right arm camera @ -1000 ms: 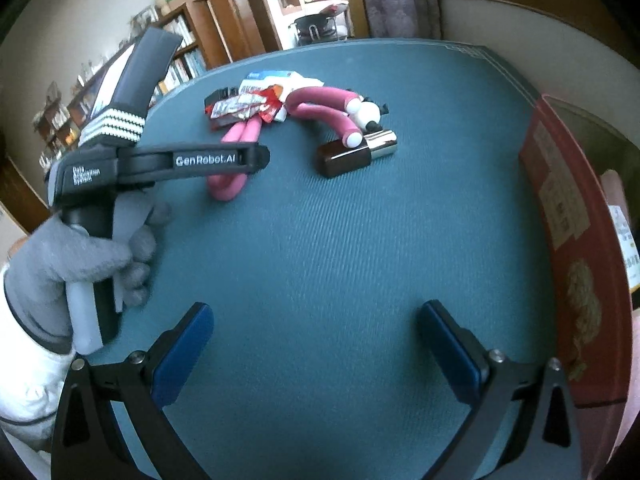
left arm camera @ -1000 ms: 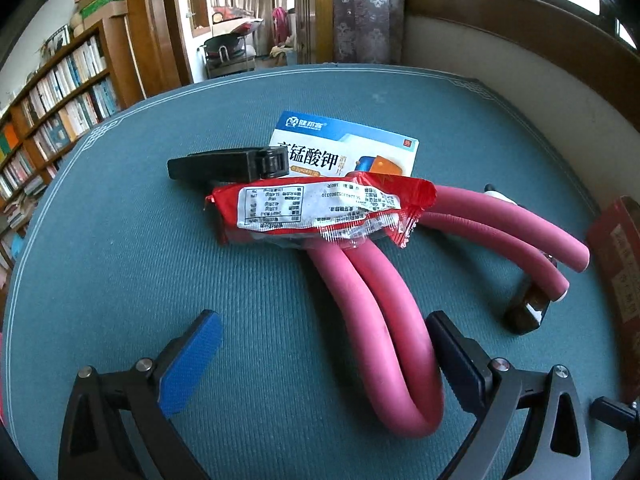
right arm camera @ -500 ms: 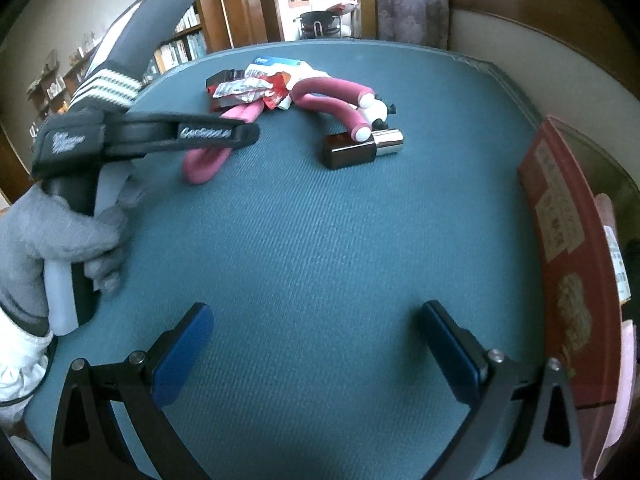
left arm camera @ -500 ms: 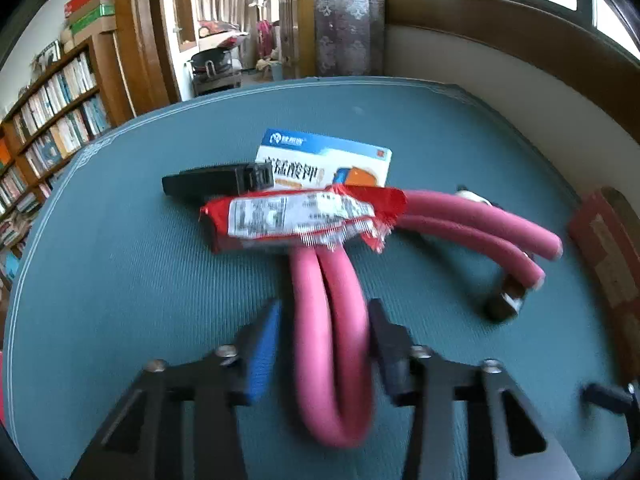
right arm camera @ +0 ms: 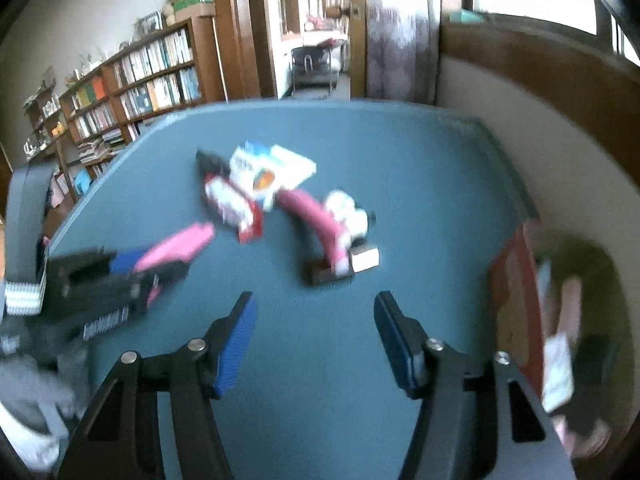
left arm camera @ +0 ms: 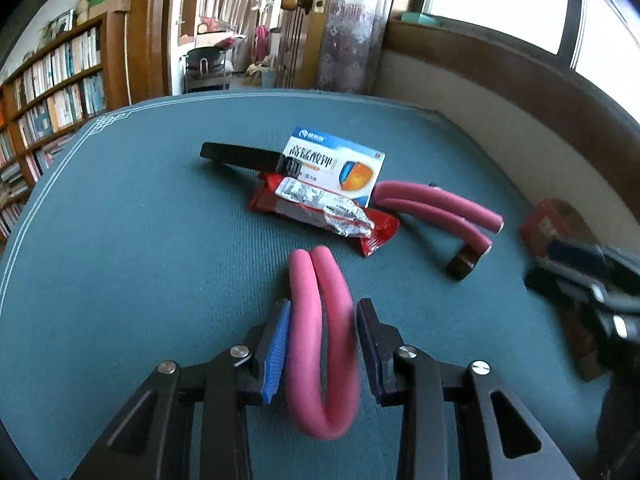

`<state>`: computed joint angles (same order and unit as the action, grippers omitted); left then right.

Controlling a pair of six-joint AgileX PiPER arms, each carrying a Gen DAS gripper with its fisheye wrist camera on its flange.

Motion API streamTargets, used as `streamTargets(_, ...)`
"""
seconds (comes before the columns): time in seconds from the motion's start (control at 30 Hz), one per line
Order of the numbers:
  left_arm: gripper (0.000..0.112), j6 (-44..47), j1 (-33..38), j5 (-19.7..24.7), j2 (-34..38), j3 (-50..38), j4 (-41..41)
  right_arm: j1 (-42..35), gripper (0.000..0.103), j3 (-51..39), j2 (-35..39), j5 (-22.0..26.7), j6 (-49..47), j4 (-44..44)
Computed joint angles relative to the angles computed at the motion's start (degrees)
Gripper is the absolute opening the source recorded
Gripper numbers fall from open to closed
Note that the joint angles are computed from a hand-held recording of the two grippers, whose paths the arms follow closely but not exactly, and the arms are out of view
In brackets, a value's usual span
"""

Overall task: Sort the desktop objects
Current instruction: 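Grasp a pink foam curler with the left tool, then grasp another pink foam curler with the right tool while the left tool holds its curler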

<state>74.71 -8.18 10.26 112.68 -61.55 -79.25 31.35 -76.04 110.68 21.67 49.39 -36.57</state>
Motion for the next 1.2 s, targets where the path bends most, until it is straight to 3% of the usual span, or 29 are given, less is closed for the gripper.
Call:
streamTargets(0.07, 0.036, 2.54, 0.51, 0.93, -0.11, 0.17, -2.7, 0.04, 0.063, -3.9, 1.87, 1.63, -1.54, 0.2)
streamTargets(0.3, 0.036, -1.08, 0.11, 1.56, 1.67, -1.13, 1.16, -0.22, 0.053, -19.5, 13.03, 8.05, -10.22, 3.63)
streamTargets(0.37, 0.037, -7.99, -0.17, 1.4, 2.74, -2.25, 8.26, -0.88, 0.039, -23.65, 16.28, 9.52, -15.01, 7.74)
streamTargets(0.43, 0.038, -8.82, -0.25, 1.21, 3.26, -2.5, 9.1, -1.6, 0.029, -24.08, 17.02, 9.64, -17.71, 11.13)
streamTargets(0.57, 0.04, -7.91, -0.75, 0.35, 3.06, -2.12, 8.56, -1.97, 0.016, -16.26, 12.11, 3.7, -15.97, 11.79)
streamTargets(0.63, 0.036, -6.44, -1.0, 0.02, 2.66, -1.65, 7.21, -2.0, 0.016, -10.43, 7.88, -0.28, -13.92, 11.45)
streamTargets(0.7, 0.024, -2.36, -0.47, 1.57, 1.94, -0.95, 3.2, -2.11, 0.016, -5.88, 4.48, -3.43, -12.85, 12.09)
streamTargets(0.93, 0.017, 7.09, 0.08, 3.32, -1.82, 2.83, -5.72, -3.72, 0.016, 10.24, -8.19, -12.39, -15.16, 20.1)
streamTargets(1.03, 0.017, 5.27, -0.12, 2.44, -1.97, 3.63, -4.32, -4.65, 0.016, 16.27, -12.8, -15.54, -20.32, 26.74)
streamTargets(1.2, 0.019, -1.54, -1.21, 0.7, -1.88, 4.4, 2.6, -4.31, 0.016, 20.89, -15.42, -17.48, -13.18, 20.64)
